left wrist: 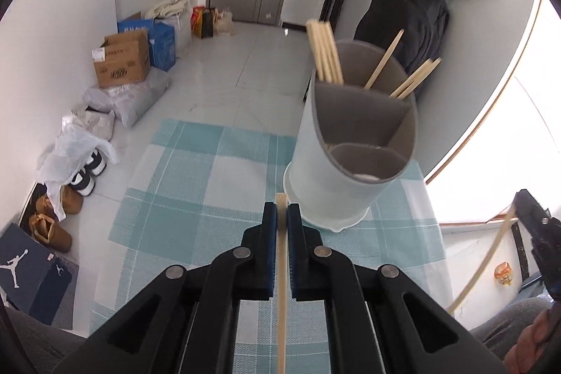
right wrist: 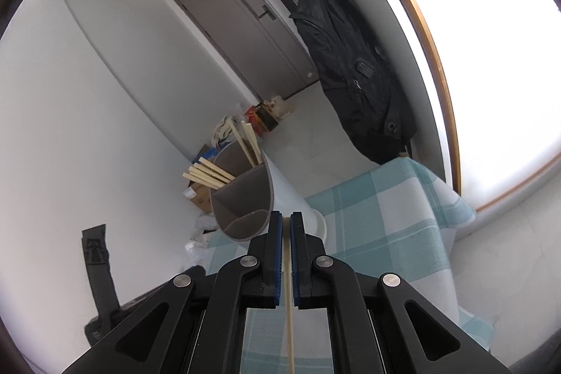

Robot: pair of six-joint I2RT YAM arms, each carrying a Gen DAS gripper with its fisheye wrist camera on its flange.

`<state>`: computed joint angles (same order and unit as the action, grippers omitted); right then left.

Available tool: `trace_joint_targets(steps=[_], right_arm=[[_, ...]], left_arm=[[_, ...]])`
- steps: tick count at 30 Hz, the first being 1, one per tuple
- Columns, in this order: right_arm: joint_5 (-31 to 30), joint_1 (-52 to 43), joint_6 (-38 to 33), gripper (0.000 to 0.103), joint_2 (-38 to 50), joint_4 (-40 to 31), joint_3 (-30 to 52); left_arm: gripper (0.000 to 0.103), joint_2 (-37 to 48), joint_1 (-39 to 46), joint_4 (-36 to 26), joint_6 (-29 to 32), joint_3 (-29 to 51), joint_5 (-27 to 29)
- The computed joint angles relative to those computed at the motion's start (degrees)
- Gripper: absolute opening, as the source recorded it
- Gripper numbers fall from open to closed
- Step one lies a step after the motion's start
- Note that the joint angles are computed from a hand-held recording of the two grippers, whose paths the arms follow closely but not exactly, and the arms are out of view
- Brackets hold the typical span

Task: Organize utensils
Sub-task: 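Carry both held chopsticks up over the white holder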

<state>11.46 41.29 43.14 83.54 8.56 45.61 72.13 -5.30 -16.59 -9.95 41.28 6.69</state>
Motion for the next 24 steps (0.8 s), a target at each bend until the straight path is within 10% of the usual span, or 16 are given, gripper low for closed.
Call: trace_joint_targets(steps=[24], right_arm=[[5.03,5.63,-9.72,0.004,4.08,-4.22,15.73]], left_arm=[[0.002,-10.04,4.27,-5.21,0.73,7.88,9.89]])
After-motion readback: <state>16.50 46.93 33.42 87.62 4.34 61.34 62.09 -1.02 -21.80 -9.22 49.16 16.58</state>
